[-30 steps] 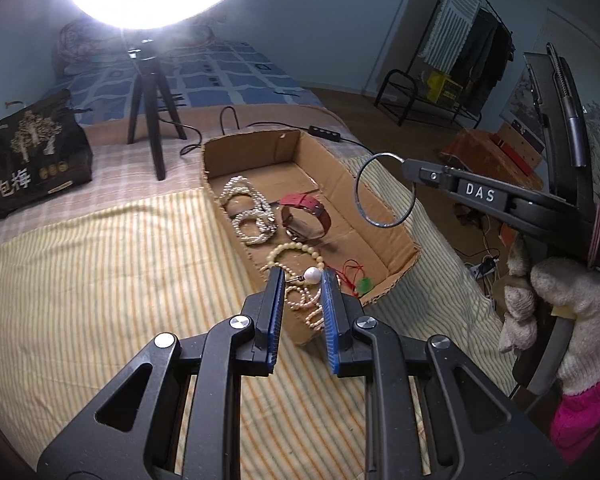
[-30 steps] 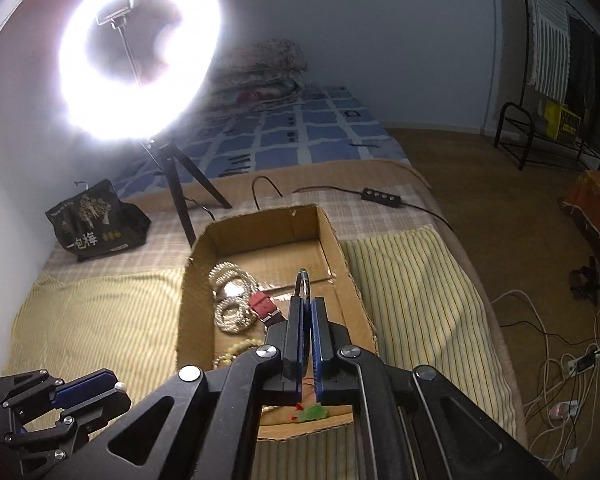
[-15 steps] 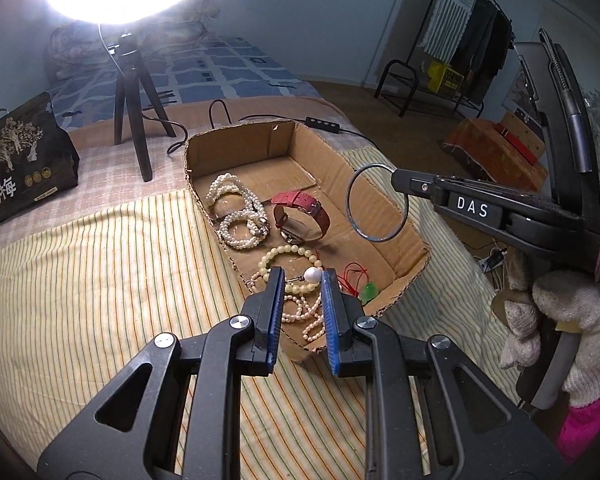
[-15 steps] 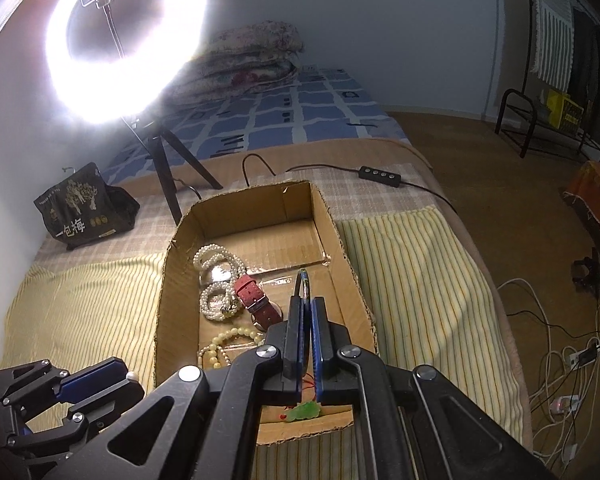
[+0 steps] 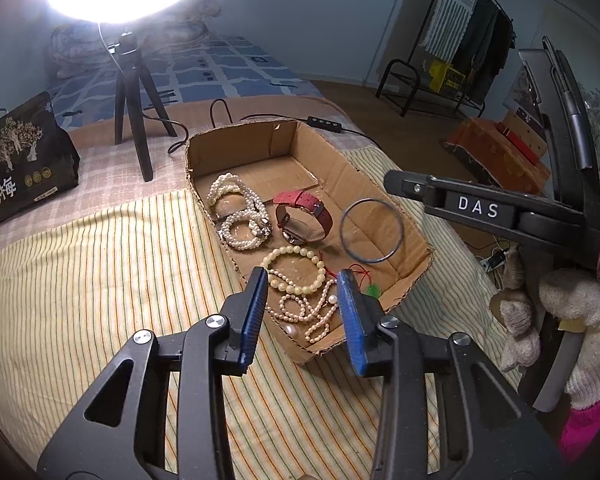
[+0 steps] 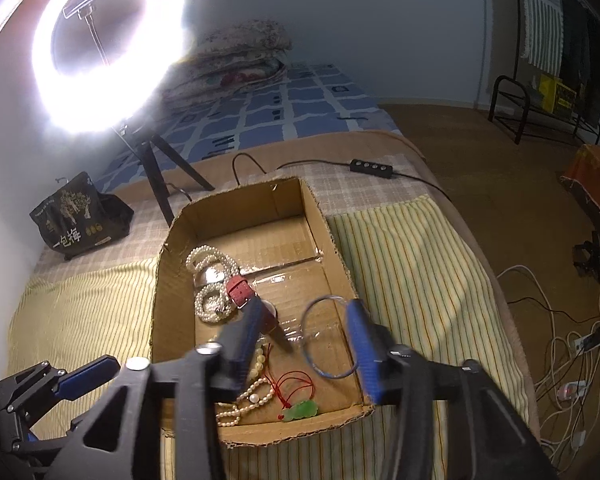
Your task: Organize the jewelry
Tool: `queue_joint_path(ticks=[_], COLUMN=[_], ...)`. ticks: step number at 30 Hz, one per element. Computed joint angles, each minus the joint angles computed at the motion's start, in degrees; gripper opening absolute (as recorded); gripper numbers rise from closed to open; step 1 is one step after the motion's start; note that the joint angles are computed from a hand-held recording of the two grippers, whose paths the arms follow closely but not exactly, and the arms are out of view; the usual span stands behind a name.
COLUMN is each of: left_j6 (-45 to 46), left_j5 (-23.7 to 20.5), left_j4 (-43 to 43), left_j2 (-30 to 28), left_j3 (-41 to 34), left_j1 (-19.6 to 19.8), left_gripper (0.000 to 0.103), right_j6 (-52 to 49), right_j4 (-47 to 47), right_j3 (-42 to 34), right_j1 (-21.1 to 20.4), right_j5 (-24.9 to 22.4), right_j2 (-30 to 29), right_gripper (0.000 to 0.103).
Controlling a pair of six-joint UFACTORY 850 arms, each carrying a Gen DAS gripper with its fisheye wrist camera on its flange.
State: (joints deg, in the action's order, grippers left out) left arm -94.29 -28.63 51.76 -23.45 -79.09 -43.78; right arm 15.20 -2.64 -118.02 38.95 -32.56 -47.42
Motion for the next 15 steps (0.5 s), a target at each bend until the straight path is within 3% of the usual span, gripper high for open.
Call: queue_joint_path(ticks=[3,7,10,15], left_j6=[0.5,1.2,1.3,0.1], left_j5=[0.0,-0.4,-0.5,-1.4], left_j4=[-0.7,-1.3,-1.3,0.3], left_j2=[0.0,0.1,0.4,1.0], left_j3=[-0.1,-0.2,0.1,0.4], left_j1=[0.1,-0.1,-0.2,-0.7], left_gripper=[0.046,0.048,0.048,0.059], right_j6=[1.4,2.6,3.4,3.3], right_j4=[-1.5,-2.6,-3.6,-4.1], right_j3=[0.7,1.2,1.2,1.0], right_j1=[0.2,0.3,0.5,0.8], right_j5=[0.9,1.8,1.9,1.3], right_j2=[0.6,1.1,1.2,1.2], right_gripper=[0.068,0.082,0.085,0.088])
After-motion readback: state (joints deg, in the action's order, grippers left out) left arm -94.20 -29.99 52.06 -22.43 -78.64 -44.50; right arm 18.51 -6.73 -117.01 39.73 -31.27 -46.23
